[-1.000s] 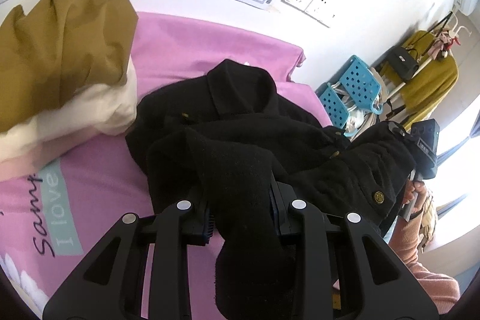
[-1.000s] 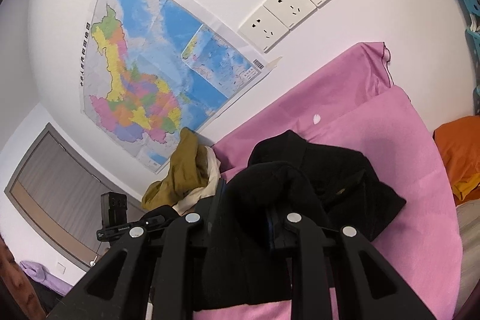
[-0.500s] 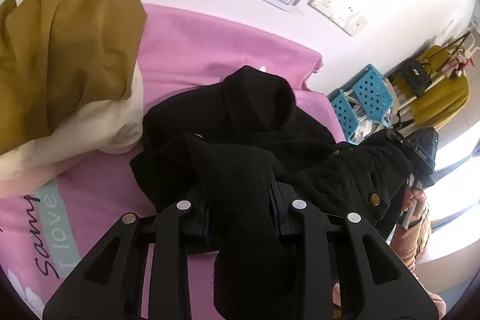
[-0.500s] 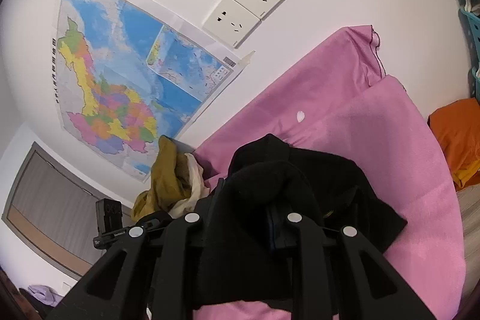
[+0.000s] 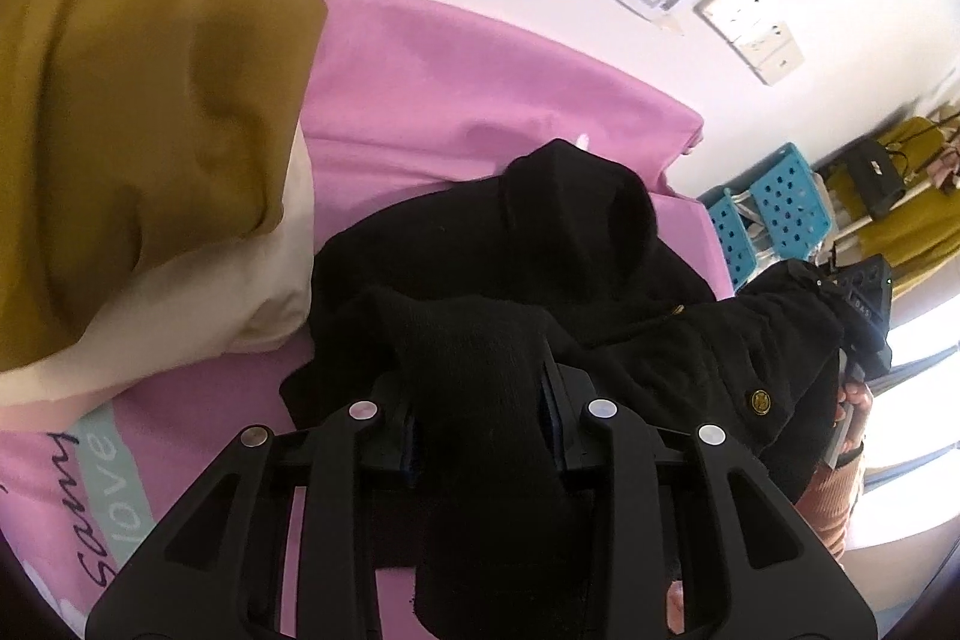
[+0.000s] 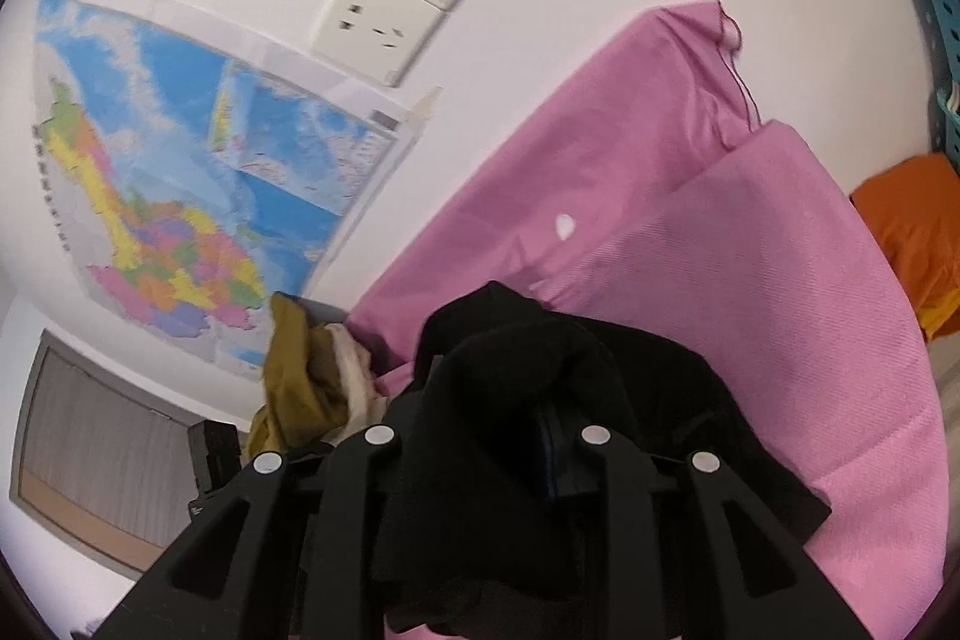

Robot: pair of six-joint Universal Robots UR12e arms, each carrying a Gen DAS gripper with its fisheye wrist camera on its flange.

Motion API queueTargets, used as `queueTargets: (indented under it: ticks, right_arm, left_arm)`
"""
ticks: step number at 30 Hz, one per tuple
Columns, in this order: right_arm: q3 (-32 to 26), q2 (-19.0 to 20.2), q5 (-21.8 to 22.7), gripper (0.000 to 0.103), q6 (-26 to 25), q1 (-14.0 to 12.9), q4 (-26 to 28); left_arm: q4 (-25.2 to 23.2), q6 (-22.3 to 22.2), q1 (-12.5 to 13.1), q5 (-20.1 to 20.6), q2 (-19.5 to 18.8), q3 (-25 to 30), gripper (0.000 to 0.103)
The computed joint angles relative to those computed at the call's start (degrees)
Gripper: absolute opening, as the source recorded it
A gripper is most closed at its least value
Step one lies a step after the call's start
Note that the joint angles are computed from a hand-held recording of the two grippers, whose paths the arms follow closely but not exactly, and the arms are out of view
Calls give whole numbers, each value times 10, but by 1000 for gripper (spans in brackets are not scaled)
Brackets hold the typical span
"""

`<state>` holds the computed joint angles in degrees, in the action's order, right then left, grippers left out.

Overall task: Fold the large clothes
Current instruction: 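Grasp the folded black jacket with both grippers and tuck its edges together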

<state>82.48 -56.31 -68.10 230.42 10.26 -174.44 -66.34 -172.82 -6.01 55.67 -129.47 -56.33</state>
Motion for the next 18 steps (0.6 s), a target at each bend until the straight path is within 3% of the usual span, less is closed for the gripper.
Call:
queueTargets:
  ticks: [4,12,15,18]
  right_arm:
    - [-11,7,-1,26,-1,-2,22]
    - [-16,3,5,72,-6,-1,26]
    - [1,-14,-13,80,-36,7,6]
    - [19,-34,-67,83,-95,23,-3]
  left_arm:
    - [-19,-7,-2,5,-15,23,31]
    - [-50,-33,-3,1,-45,65,33]
    - [-61,-42,-3,-6,-54,77,34]
    - [-73,-46,-2,-15,-62,88,35]
